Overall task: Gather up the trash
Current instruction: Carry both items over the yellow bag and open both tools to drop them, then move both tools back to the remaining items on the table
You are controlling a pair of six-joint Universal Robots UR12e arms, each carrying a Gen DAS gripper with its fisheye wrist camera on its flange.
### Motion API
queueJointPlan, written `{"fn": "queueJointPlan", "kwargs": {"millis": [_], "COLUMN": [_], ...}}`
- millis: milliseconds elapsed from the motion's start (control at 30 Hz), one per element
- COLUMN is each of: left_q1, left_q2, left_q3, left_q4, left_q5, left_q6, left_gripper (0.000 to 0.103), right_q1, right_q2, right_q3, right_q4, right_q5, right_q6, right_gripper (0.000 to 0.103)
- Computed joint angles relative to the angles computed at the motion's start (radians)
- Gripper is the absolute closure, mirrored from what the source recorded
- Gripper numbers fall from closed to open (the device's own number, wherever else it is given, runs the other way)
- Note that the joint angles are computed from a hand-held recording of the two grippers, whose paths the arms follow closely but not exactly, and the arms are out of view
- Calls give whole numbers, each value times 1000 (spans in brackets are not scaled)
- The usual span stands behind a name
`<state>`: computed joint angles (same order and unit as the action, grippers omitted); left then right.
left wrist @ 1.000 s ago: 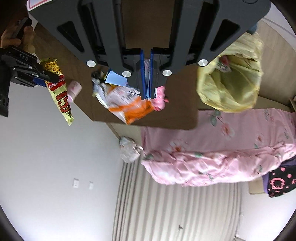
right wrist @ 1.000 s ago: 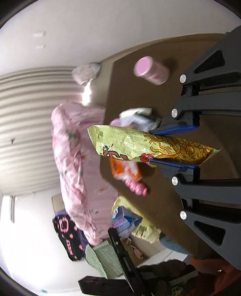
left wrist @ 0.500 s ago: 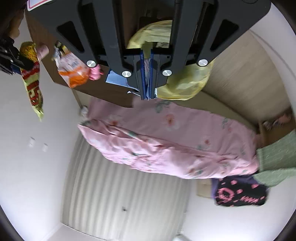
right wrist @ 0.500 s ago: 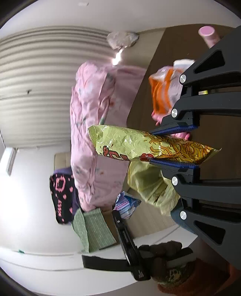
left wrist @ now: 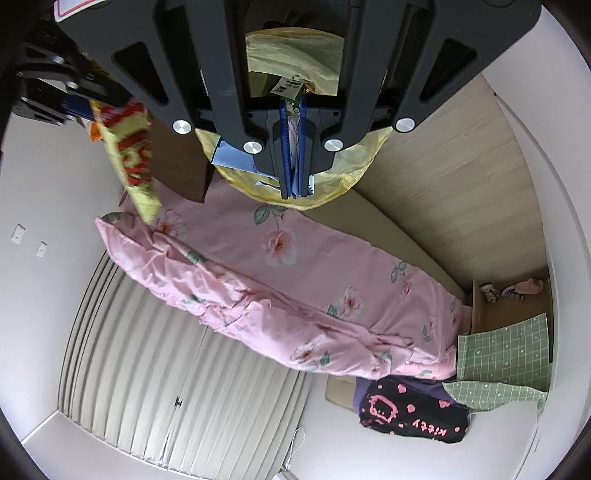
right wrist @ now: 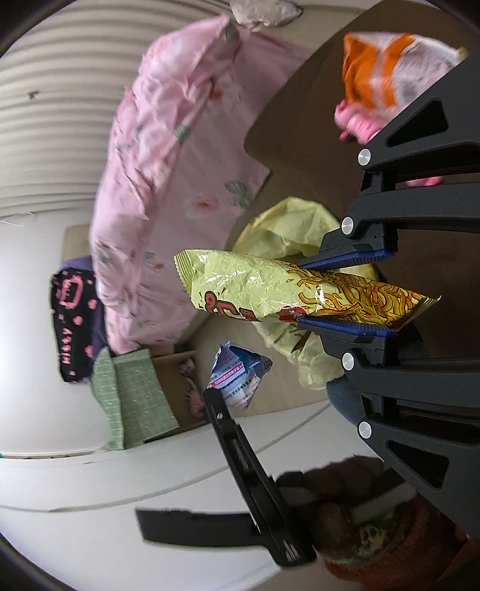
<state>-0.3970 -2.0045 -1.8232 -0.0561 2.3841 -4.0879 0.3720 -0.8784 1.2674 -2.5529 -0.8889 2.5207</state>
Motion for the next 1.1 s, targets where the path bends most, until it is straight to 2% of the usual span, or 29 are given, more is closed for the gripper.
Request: {"fn": "queueJointPlan", "kwargs": {"millis": [233, 433, 500, 533, 567, 633, 667, 833, 967, 1100], "left_q1": [49, 86, 92, 94, 98, 100, 97, 76, 52, 35], "left_q2": [-30, -49, -48, -46, -44, -41, -40, -32, -36, -49], "left_q3": [22, 37, 33, 28, 21, 12, 11, 17, 45, 70], "left_q4": [-40, -55, -41, -28, -6, 18, 18, 21, 6, 9], "left_q5": [-130, -195, -211, -222, -238, -246, -235, -170, -145, -153], "left_q6": [-38, -85, -91, -95, -104, -119, -126, -100, -30, 26], "left_gripper": [99, 99, 98, 93, 89, 71, 69, 59, 55, 54], "right_q1": [14, 20, 19, 19, 19, 18, 17, -7, -40, -91], "right_q2": [105, 147, 151, 153, 153, 150, 147, 118, 71, 20], "right_q3": [-150, -202, -206, -204, -202, -192, -186, -132, -49, 50], "right_q4": [143, 158, 159, 143, 135, 119, 111, 36, -78, -197], "right_q5": [1, 11, 27, 28, 26, 16, 12, 17, -3, -32], "right_q6": [-5, 8, 14, 25, 32, 51, 60, 123, 169, 238], "right_gripper": [78, 78, 75, 75, 70, 64, 59, 58, 58, 58]}}
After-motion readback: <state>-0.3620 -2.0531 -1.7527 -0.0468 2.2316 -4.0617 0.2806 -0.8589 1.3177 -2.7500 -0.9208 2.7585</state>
